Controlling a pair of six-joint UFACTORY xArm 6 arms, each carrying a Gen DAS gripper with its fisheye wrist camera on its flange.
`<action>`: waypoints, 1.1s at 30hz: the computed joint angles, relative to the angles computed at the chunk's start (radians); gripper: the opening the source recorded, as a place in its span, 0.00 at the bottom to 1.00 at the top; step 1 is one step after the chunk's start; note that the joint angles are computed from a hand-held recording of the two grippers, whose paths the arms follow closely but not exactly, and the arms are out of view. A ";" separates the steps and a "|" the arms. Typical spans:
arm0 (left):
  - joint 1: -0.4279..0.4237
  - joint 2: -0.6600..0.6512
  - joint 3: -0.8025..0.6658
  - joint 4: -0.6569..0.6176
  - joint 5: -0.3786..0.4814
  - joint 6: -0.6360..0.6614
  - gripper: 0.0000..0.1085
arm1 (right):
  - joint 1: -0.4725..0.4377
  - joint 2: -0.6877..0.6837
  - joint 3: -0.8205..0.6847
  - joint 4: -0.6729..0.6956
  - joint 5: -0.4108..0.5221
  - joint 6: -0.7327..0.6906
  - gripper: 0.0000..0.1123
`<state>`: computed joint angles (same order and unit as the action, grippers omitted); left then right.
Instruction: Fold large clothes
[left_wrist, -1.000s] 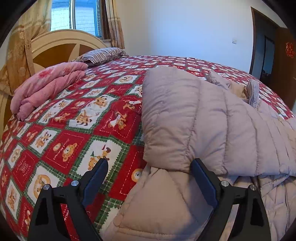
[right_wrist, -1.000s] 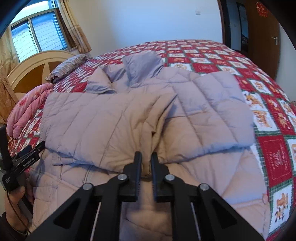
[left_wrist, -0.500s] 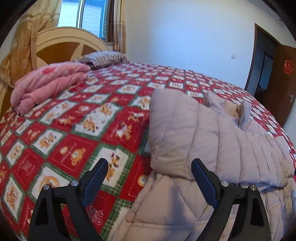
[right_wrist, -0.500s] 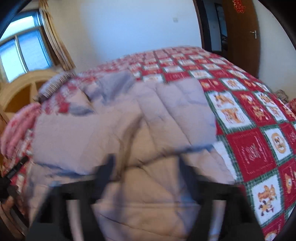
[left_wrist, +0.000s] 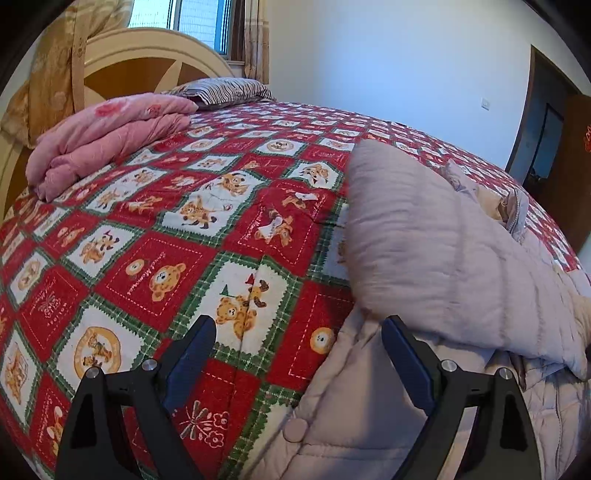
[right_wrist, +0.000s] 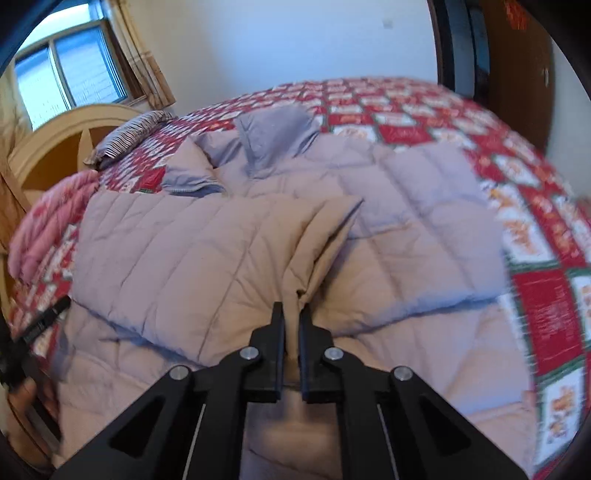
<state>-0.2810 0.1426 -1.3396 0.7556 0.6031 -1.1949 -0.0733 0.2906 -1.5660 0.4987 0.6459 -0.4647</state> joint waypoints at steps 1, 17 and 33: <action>0.001 -0.001 0.000 -0.003 -0.002 0.002 0.84 | -0.003 -0.019 0.030 -0.041 -0.041 0.019 0.07; -0.011 0.255 -0.468 -0.221 -0.048 0.255 0.84 | 0.002 -0.043 0.012 -0.059 -0.212 0.121 0.47; 0.004 0.512 -0.652 -0.463 0.054 0.383 0.89 | 0.035 0.161 -0.131 -0.105 -0.091 0.157 0.44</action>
<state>-0.2767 0.6545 -1.9917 0.2921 0.6569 -0.8115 -0.0383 0.4518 -1.6969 0.3938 0.5552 -0.3079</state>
